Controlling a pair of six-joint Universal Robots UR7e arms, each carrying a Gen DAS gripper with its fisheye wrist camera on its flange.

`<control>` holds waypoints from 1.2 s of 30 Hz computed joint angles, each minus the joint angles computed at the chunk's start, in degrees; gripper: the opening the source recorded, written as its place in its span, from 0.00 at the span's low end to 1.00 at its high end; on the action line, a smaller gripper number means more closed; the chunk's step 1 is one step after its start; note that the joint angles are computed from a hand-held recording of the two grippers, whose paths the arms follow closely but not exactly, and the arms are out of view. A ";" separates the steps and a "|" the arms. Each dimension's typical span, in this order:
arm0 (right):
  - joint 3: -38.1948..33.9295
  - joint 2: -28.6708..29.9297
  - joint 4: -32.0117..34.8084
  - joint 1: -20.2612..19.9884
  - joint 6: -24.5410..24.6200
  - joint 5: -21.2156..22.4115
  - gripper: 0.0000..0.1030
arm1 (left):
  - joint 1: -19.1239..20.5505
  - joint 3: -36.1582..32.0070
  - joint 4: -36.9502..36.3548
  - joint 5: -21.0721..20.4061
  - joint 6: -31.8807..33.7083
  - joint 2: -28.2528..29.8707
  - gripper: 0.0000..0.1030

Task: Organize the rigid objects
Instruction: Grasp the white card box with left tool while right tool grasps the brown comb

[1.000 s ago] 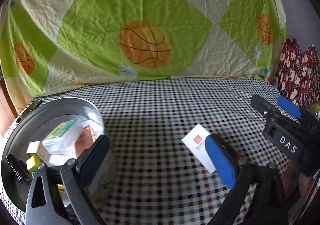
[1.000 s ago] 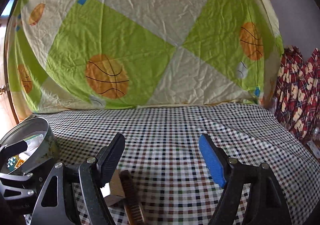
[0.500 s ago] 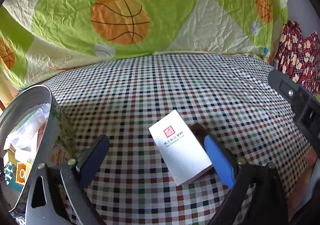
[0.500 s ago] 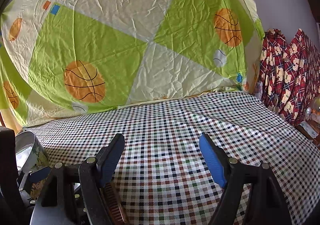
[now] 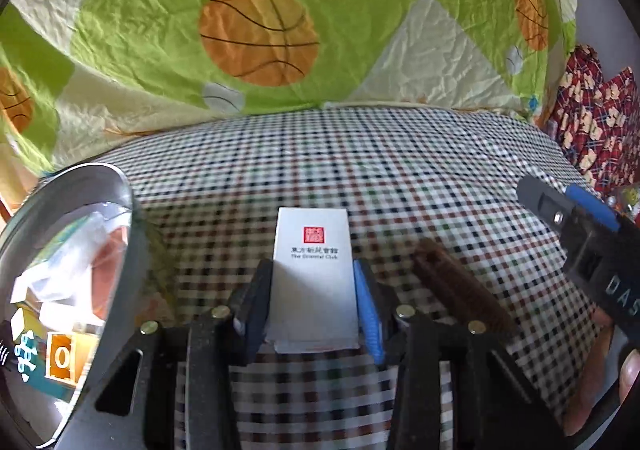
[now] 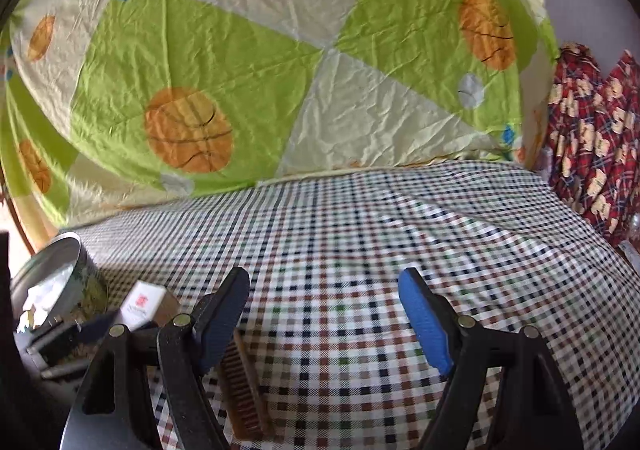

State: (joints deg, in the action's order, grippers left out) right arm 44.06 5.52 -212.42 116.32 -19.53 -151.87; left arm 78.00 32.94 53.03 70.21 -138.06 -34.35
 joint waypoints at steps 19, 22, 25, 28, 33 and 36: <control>9.51 -7.63 34.67 -2.71 20.26 11.75 0.46 | 1.09 6.80 -9.99 1.44 -0.57 -5.41 0.39; 8.80 -7.09 35.84 -2.55 20.04 11.03 0.39 | 1.19 7.08 -10.17 1.82 -0.80 -5.58 0.39; 9.03 -7.12 35.58 -2.47 19.96 10.46 0.27 | 1.17 7.99 -10.94 2.06 -0.94 -6.10 0.39; 10.81 -8.00 32.71 -2.62 19.85 11.66 0.27 | 1.19 9.43 -12.23 2.66 -0.75 -6.95 0.39; 11.48 -7.83 27.22 -2.18 16.94 12.18 0.27 | 1.29 12.55 -15.12 3.96 0.18 -8.84 0.39; 11.96 -7.81 24.55 -1.92 16.31 12.17 0.26 | 1.39 14.53 -17.13 4.76 0.69 -10.06 0.39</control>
